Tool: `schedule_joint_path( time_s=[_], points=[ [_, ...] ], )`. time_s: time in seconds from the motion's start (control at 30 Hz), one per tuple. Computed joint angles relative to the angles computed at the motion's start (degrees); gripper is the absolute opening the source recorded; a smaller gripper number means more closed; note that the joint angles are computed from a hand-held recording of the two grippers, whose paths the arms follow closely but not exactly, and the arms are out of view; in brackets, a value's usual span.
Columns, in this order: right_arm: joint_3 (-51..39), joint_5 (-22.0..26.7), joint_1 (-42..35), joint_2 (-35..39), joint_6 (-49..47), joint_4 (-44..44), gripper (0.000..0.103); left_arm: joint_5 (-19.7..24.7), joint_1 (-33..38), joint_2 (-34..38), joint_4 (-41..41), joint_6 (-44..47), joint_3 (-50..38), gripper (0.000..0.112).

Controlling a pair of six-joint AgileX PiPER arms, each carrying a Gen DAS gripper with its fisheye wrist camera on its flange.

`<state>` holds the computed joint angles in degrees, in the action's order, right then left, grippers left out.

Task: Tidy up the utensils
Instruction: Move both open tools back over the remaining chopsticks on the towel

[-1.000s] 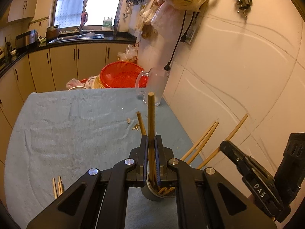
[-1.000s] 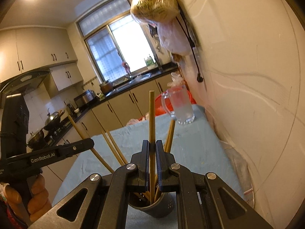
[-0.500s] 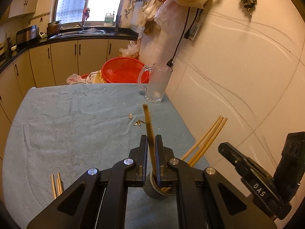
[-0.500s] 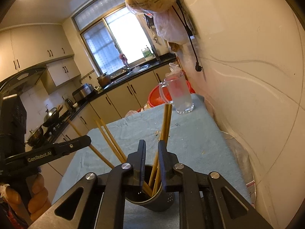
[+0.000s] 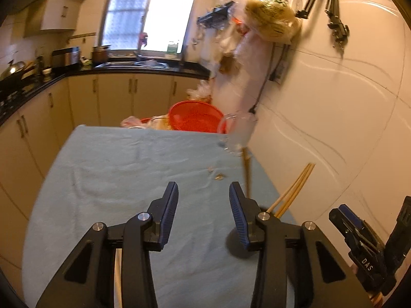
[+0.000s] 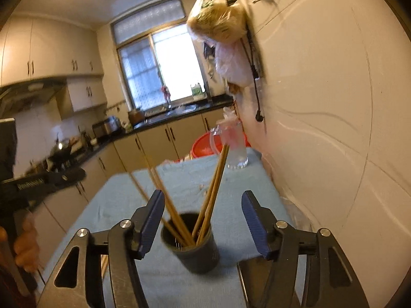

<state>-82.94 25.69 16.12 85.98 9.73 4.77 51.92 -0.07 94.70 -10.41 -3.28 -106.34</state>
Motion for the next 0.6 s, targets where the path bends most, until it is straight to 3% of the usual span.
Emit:
schedule_joint_path(
  time_s=[0.2, 0.33, 0.4, 0.6],
  points=[
    [4.7, -0.4, 6.3, -1.2, 14.1, -12.0, 0.067, -5.8, 5.2, -9.8, 2.5, 1.5, 18.3, 0.04],
    [7.8, -2.7, 10.9, -1.6, 23.5, -18.8, 0.083, -6.6, 10.9, -13.1, 1.4, 4.3, 26.5, 0.04],
    [9.5, -5.1, 12.7, -1.7, 26.5, -21.0, 0.083, -7.2, 13.9, -13.9, 0.6, 5.4, 29.6, 0.04],
    [4.5, 0.7, 16.9, 3.4, 7.3, -4.6, 0.083, -7.8, 22.2, -13.7, -3.5, 13.0, 36.8, 0.04]
  ],
)
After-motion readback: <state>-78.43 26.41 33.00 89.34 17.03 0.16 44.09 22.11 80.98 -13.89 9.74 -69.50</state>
